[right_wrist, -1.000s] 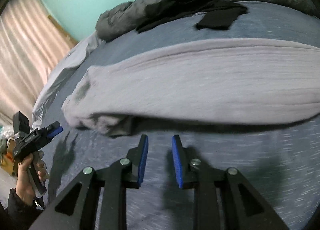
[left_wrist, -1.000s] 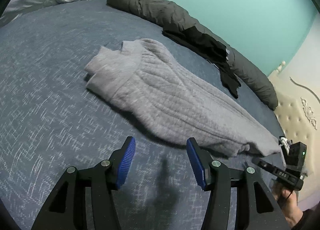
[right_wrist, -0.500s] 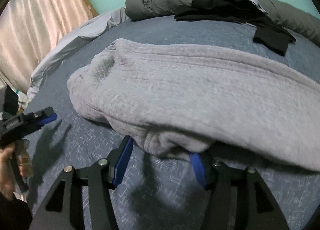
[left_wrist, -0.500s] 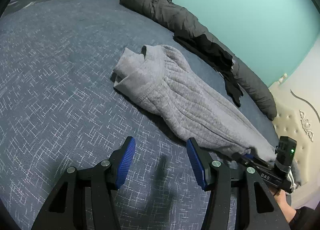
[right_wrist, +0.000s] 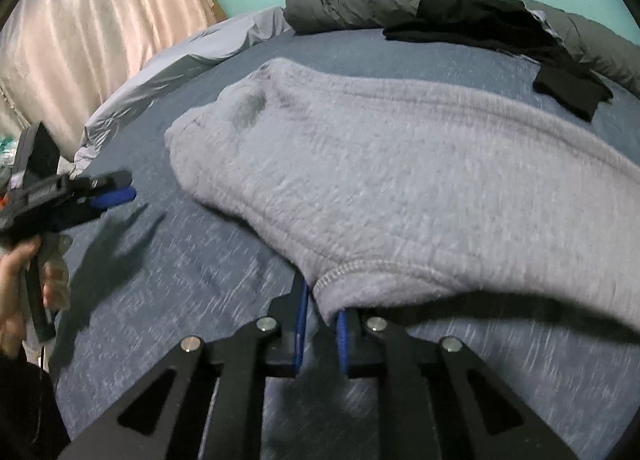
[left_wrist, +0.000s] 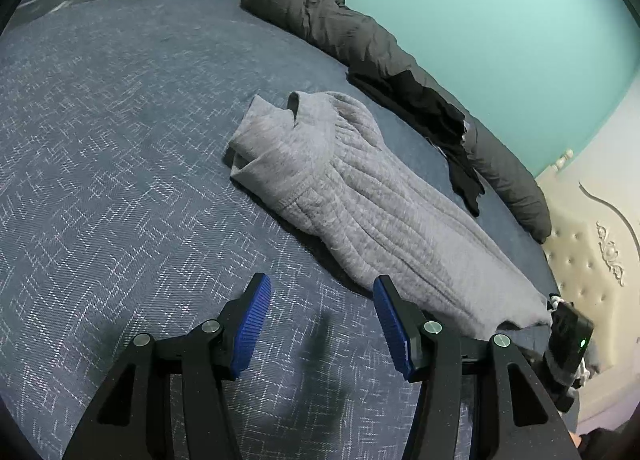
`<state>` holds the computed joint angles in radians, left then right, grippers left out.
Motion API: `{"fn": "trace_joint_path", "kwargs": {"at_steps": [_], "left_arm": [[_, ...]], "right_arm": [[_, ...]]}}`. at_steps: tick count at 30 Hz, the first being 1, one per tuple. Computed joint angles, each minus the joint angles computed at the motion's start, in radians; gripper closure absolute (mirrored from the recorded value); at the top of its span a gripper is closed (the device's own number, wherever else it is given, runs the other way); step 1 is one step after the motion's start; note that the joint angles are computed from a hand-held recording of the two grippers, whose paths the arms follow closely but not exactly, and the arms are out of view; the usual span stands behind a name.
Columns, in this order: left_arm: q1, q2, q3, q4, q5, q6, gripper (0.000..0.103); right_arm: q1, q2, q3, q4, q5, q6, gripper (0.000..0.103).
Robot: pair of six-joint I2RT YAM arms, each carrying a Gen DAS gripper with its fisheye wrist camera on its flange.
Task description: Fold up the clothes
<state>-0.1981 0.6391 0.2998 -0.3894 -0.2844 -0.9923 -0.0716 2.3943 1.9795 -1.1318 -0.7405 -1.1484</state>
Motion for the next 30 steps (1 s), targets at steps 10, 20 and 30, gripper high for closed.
{"fn": "trace_joint_path", "kwargs": {"at_steps": [10, 20, 30], "left_arm": [[0.174, 0.012, -0.004, 0.054, 0.136, 0.085, 0.038], [0.394, 0.189, 0.042, 0.246, 0.272, 0.162, 0.038], [0.391, 0.413, 0.134, 0.3, 0.21, 0.262, 0.087]], "right_arm": [[-0.006, 0.015, 0.021, -0.059, 0.057, -0.052, 0.093], [-0.105, 0.021, 0.083, -0.105, 0.036, 0.004, 0.086], [-0.143, 0.091, 0.221, -0.213, 0.025, -0.009, 0.084]]}}
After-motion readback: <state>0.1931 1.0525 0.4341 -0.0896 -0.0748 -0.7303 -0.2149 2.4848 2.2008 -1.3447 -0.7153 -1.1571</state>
